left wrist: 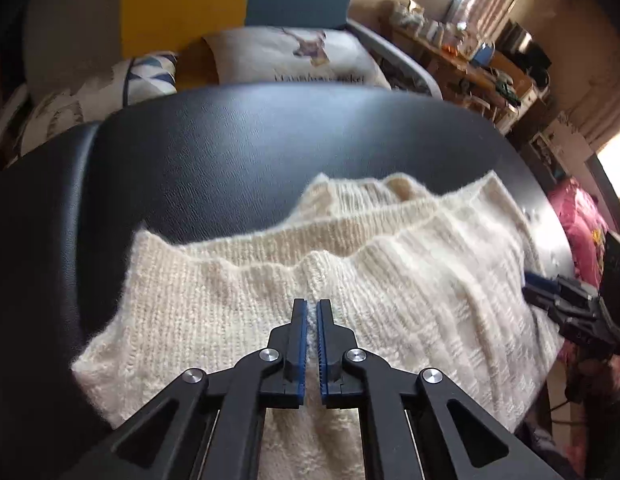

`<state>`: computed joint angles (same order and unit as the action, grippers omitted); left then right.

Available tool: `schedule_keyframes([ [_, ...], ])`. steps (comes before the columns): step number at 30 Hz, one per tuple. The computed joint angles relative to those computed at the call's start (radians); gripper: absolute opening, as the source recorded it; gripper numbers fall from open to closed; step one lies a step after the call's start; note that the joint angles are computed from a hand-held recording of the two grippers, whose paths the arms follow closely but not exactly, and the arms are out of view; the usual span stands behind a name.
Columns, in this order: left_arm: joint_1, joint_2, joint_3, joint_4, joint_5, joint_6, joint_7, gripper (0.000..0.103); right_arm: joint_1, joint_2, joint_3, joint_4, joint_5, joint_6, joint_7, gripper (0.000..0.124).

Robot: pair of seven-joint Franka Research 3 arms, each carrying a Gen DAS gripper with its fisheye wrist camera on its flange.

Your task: Fold clothes

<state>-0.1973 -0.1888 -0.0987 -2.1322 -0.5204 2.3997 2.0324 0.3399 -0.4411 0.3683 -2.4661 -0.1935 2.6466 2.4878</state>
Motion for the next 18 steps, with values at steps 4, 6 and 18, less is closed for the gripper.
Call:
schedule_keyframes([
  [4, -0.006, 0.024, -0.019, -0.029, 0.020, 0.149, -0.062, 0.004, -0.001, -0.006, 0.006, -0.018, 0.001, 0.027, 0.018, 0.033],
  [6, -0.006, 0.063, -0.035, -0.035, 0.072, 0.177, -0.095, 0.005, -0.002, -0.010, 0.012, -0.024, -0.002, 0.030, 0.024, 0.033],
  [18, 0.002, 0.039, -0.004, -0.040, -0.083, 0.185, 0.032, 0.010, -0.011, -0.021, 0.027, -0.040, -0.016, 0.057, 0.036, 0.033],
])
